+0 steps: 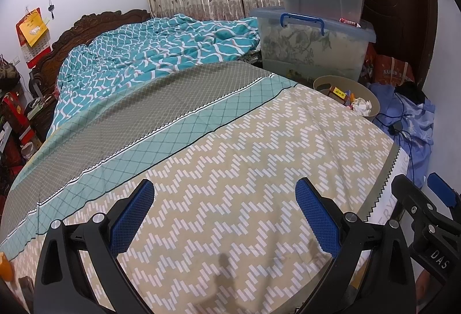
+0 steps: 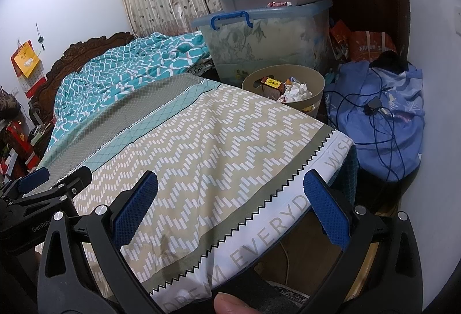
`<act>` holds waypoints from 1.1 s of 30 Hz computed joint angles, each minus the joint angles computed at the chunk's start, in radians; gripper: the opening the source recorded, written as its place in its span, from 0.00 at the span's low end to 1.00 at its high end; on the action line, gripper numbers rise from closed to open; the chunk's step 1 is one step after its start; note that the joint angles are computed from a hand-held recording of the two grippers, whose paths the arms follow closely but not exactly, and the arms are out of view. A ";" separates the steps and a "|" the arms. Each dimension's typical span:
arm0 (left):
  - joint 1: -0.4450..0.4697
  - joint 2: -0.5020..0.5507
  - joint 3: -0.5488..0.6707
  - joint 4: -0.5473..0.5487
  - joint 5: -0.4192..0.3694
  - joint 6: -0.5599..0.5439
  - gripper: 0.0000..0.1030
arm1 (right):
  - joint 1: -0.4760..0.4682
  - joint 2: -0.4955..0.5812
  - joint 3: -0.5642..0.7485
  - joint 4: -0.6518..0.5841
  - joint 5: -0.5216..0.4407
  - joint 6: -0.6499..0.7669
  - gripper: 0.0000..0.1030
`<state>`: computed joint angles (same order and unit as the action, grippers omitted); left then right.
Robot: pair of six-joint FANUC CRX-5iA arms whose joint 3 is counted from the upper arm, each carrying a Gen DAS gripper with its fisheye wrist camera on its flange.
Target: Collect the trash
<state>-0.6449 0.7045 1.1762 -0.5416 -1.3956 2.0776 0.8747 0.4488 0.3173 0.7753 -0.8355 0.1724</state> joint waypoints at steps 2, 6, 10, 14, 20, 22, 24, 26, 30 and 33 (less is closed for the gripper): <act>0.001 0.009 0.017 0.001 -0.006 -0.004 0.92 | -0.001 0.001 0.004 -0.003 -0.001 0.004 0.97; 0.001 0.009 0.017 0.001 -0.007 -0.006 0.92 | -0.001 0.001 0.003 -0.003 0.000 0.004 0.97; 0.000 -0.002 -0.006 -0.002 0.003 0.001 0.92 | -0.002 0.002 0.007 -0.004 -0.002 0.006 0.97; 0.001 -0.015 -0.034 -0.004 0.013 0.006 0.92 | -0.002 0.003 0.007 -0.006 -0.001 0.006 0.97; 0.005 -0.024 -0.061 0.001 0.022 0.003 0.92 | 0.001 0.003 -0.001 -0.004 0.005 -0.001 0.97; 0.006 -0.015 -0.044 0.003 0.015 -0.003 0.92 | 0.000 0.004 0.002 -0.007 0.003 0.002 0.97; 0.007 -0.012 -0.038 0.004 0.013 -0.004 0.92 | 0.002 0.003 -0.001 -0.005 0.003 -0.001 0.97; 0.006 -0.017 -0.048 0.003 0.017 -0.003 0.92 | 0.002 0.006 0.002 -0.007 0.003 0.001 0.97; 0.008 -0.010 -0.034 0.006 0.008 -0.009 0.92 | 0.002 0.006 0.001 -0.006 0.004 0.000 0.97; 0.009 -0.010 -0.036 0.007 0.009 -0.009 0.92 | 0.001 0.006 0.003 -0.009 0.004 0.003 0.97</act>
<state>-0.6355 0.6948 1.1399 -0.5343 -1.3867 2.0684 0.8761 0.4552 0.3205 0.7661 -0.8318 0.1755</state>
